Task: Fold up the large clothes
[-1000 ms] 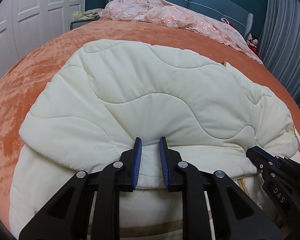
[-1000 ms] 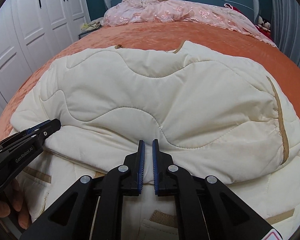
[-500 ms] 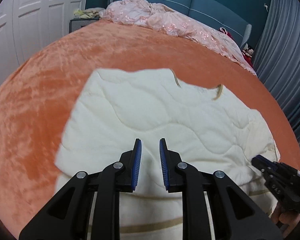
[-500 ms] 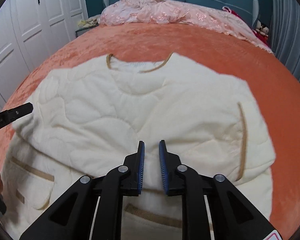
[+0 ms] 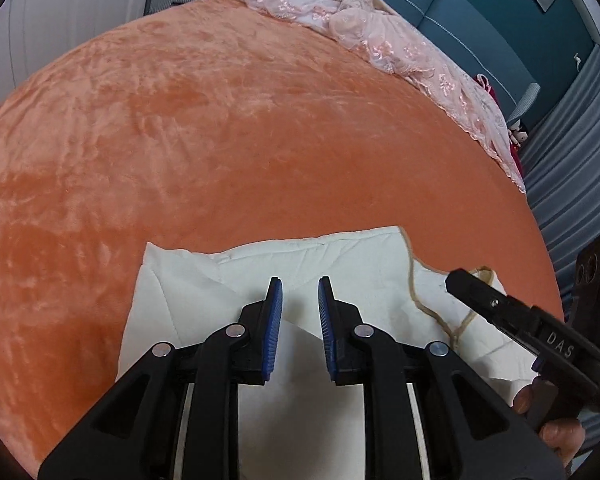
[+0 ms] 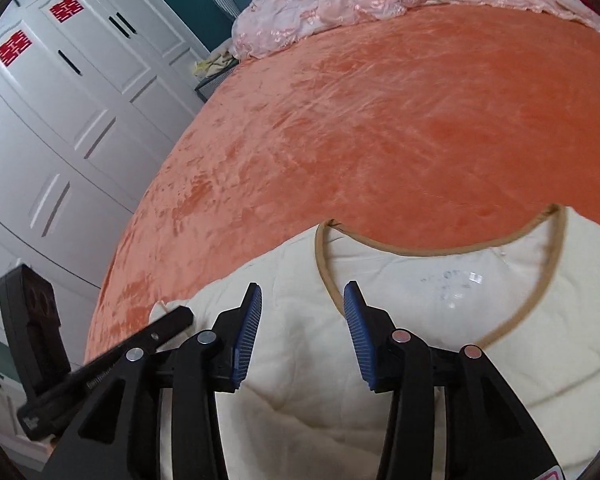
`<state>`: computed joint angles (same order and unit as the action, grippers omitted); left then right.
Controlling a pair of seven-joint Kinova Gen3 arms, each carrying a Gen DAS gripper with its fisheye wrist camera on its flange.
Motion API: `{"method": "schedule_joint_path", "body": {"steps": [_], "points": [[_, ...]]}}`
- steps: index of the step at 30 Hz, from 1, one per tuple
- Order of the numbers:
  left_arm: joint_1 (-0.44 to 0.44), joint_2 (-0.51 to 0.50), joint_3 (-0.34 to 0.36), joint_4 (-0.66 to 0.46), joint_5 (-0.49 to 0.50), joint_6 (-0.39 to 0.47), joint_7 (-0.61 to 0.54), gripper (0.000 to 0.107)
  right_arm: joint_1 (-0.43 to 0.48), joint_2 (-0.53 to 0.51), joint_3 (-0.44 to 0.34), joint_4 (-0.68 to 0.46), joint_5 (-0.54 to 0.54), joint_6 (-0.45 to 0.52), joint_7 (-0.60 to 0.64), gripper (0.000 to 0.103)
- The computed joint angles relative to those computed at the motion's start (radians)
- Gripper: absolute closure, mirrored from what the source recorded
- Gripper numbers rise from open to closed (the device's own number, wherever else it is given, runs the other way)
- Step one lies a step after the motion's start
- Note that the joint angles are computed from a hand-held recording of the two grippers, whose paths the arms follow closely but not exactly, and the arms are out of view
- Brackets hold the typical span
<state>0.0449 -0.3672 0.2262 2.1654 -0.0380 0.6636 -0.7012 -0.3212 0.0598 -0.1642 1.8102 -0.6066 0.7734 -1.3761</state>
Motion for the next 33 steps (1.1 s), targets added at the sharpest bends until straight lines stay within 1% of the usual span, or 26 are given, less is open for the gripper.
{"method": "schedule_joint_path", "body": {"steps": [3,5,6,7,8,10,11,12,13,14,15,17,18,20,21,22,23,24,26,27,28,29,30,31,33], "points": [[0.003,0.021,-0.007,0.066,-0.003,-0.084,-0.015,0.092,-0.038,0.073,-0.011,-0.034,0.070,-0.011,-0.073,0.057],[-0.016,0.008,0.021,0.118,-0.023,-0.151,0.006,0.093,-0.038,0.096,-0.047,-0.034,0.117,-0.027,-0.087,0.056],[-0.032,-0.002,0.040,0.141,-0.032,-0.182,0.024,0.094,-0.057,0.097,-0.044,-0.022,0.138,-0.048,-0.081,0.065],[-0.043,-0.012,0.049,0.160,-0.034,-0.206,0.035,0.097,-0.056,0.088,-0.058,-0.002,0.143,-0.079,-0.065,0.089],[-0.054,-0.022,0.058,0.179,-0.035,-0.231,0.045,0.100,-0.039,0.079,-0.081,0.017,0.131,-0.105,-0.044,0.097],[-0.076,-0.035,0.071,0.202,-0.033,-0.259,0.059,0.107,-0.016,0.039,-0.103,0.070,0.110,-0.184,-0.036,0.098],[-0.080,-0.040,0.071,0.212,-0.027,-0.272,0.061,0.107,-0.020,0.024,-0.105,0.089,0.121,-0.218,-0.055,0.099],[-0.089,-0.042,0.083,0.215,-0.028,-0.275,0.064,0.107,-0.040,0.019,-0.088,0.098,0.149,-0.240,-0.089,0.099],[-0.112,-0.040,0.111,0.209,-0.039,-0.269,0.072,0.107,-0.079,0.021,-0.054,0.102,0.185,-0.252,-0.130,0.099],[-0.143,-0.038,0.153,0.199,-0.056,-0.253,0.089,0.107,-0.103,0.029,-0.035,0.105,0.222,-0.256,-0.171,0.099],[-0.167,-0.035,0.186,0.190,-0.074,-0.239,0.104,0.107,-0.107,0.039,-0.035,0.102,0.249,-0.253,-0.206,0.100],[-0.198,-0.025,0.233,0.175,-0.106,-0.218,0.134,0.107,-0.093,0.052,-0.053,0.099,0.269,-0.256,-0.232,0.101],[-0.204,-0.021,0.246,0.171,-0.119,-0.211,0.147,0.107,-0.098,0.056,-0.053,0.095,0.286,-0.254,-0.247,0.102],[-0.205,-0.014,0.255,0.166,-0.142,-0.200,0.168,0.107,-0.072,0.057,-0.084,0.093,0.301,-0.258,-0.276,0.103],[-0.195,-0.008,0.257,0.157,-0.168,-0.184,0.195,0.107,-0.076,0.041,-0.080,0.109,0.309,-0.280,-0.303,0.102],[-0.191,0.001,0.268,0.140,-0.194,-0.152,0.222,0.107,-0.095,0.007,-0.057,0.140,0.326,-0.318,-0.340,0.101],[-0.205,0.009,0.296,0.118,-0.207,-0.111,0.237,0.107,-0.123,-0.037,-0.016,0.175,0.328,-0.354,-0.360,0.099],[-0.237,0.015,0.341,0.093,-0.213,-0.071,0.240,0.107,-0.138,-0.083,0.027,0.204,0.313,-0.374,-0.364,0.096],[-0.308,0.008,0.434,0.043,-0.225,0.011,0.221,0.107,-0.148,-0.170,0.120,0.245,0.245,-0.365,-0.324,0.093],[-0.329,-0.005,0.480,0.019,-0.250,0.051,0.226,0.107,-0.143,-0.200,0.166,0.252,0.215,-0.336,-0.284,0.093],[-0.331,-0.017,0.516,-0.008,-0.277,0.092,0.238,0.107,-0.132,-0.228,0.213,0.255,0.196,-0.295,-0.243,0.091],[-0.315,-0.024,0.534,-0.043,-0.289,0.133,0.243,0.107,-0.119,-0.254,0.259,0.255,0.187,-0.254,-0.202,0.091],[-0.281,-0.015,0.535,-0.075,-0.306,0.161,0.256,0.107,-0.093,-0.275,0.297,0.250,0.190,-0.214,-0.162,0.090],[-0.234,0.007,0.530,-0.103,-0.332,0.173,0.284,0.107,-0.058,-0.285,0.317,0.242,0.194,-0.177,-0.121,0.088],[-0.142,0.073,0.497,-0.155,-0.355,0.152,0.319,0.107,0.035,-0.276,0.323,0.209,0.219,-0.104,-0.062,0.087]]}}
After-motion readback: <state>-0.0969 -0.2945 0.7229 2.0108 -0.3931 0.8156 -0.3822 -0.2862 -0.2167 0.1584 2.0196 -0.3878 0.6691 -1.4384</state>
